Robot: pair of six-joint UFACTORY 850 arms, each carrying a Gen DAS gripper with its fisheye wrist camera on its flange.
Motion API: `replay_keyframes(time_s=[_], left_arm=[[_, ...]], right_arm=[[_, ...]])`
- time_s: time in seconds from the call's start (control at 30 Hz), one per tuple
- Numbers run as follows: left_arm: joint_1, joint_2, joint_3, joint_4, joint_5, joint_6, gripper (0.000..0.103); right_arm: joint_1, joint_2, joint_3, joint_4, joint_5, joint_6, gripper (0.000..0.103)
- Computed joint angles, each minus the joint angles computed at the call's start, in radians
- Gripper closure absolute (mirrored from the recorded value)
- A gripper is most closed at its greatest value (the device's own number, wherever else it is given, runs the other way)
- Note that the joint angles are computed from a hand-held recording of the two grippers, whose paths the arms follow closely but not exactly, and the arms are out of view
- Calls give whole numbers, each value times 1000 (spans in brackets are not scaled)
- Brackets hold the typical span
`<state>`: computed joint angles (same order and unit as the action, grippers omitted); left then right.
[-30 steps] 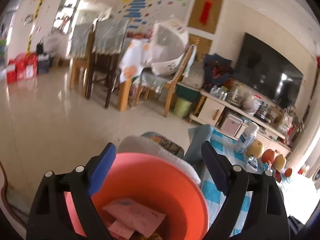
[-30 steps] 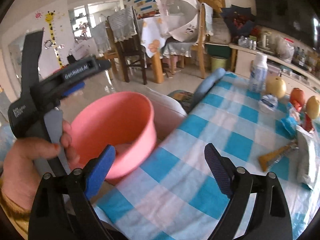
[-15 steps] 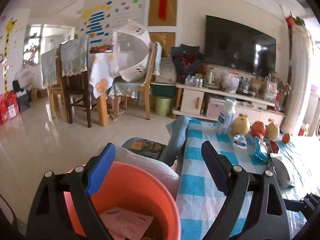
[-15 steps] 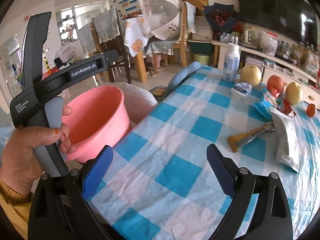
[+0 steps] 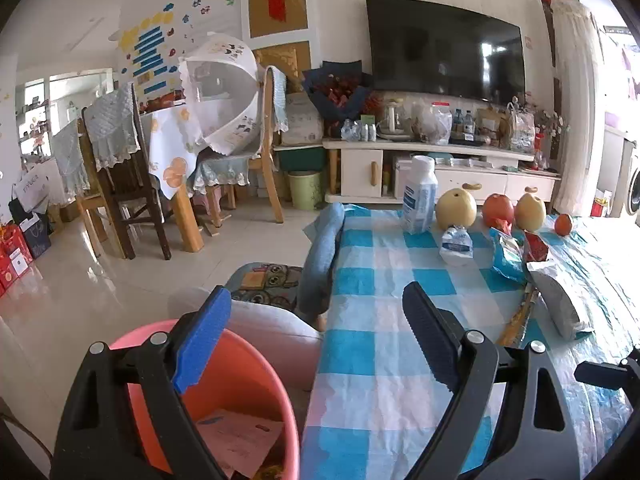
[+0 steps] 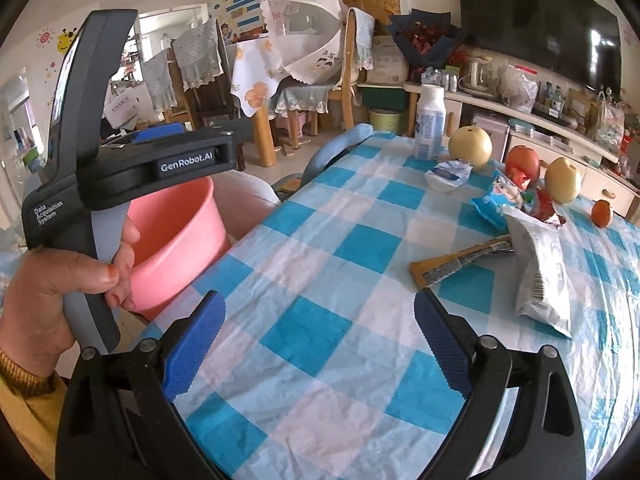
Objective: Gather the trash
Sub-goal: 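Move both tools back from the bucket toward the table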
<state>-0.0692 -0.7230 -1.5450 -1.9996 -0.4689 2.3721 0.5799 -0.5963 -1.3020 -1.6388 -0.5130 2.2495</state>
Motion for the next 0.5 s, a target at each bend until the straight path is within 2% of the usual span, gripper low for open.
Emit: replay_keyframes(time_s=[0.27,0.5], left_arm=[[-13,-12,-22,139,1,-177,15],[-32,-10,-14,196,-5,-221,15]], right_arm=[[-9,48,69,-54,-21,75,9],[-15,80,120,-89,-30,123,9]])
